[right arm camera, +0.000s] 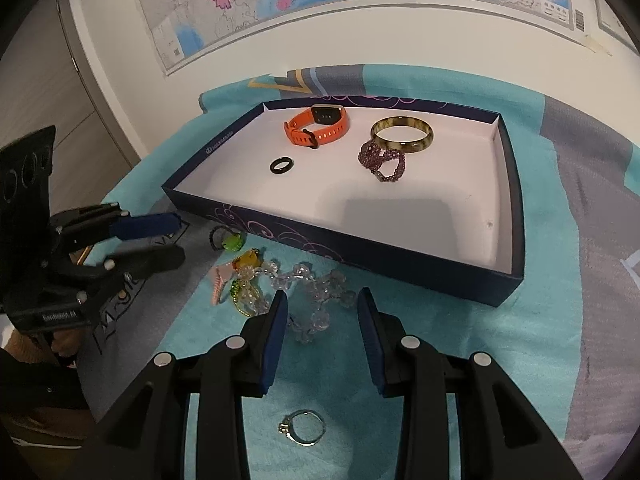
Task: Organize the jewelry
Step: 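Withdraw both open tools from the box toward the remaining jewelry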
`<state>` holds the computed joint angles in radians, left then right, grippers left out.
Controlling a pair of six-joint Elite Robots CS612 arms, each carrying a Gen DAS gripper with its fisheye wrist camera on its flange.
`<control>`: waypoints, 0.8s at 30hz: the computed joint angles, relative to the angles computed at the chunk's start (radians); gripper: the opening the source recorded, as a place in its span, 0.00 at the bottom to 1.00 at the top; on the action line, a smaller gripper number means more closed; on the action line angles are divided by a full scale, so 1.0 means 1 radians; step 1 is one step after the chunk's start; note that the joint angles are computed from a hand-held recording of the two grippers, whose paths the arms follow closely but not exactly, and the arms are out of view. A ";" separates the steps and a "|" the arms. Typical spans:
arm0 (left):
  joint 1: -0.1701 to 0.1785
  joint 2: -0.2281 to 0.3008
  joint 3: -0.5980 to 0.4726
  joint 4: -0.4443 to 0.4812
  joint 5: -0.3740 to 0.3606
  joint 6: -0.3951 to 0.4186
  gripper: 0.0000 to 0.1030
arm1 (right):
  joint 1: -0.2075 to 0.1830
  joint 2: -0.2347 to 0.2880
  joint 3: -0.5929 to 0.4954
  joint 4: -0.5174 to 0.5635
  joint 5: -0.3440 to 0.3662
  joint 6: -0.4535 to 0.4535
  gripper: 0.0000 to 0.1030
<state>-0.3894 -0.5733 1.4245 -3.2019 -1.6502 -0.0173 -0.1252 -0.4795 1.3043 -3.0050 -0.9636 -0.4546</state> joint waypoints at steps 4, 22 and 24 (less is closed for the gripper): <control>-0.003 0.000 0.002 0.009 -0.013 0.013 0.38 | 0.003 0.000 0.004 -0.024 -0.033 0.004 0.22; 0.001 0.019 -0.041 0.103 -0.090 0.023 0.36 | -0.017 -0.002 0.014 -0.061 -0.040 0.059 0.06; 0.002 0.021 -0.048 0.113 -0.096 0.019 0.33 | -0.018 -0.002 0.014 -0.059 -0.035 0.060 0.07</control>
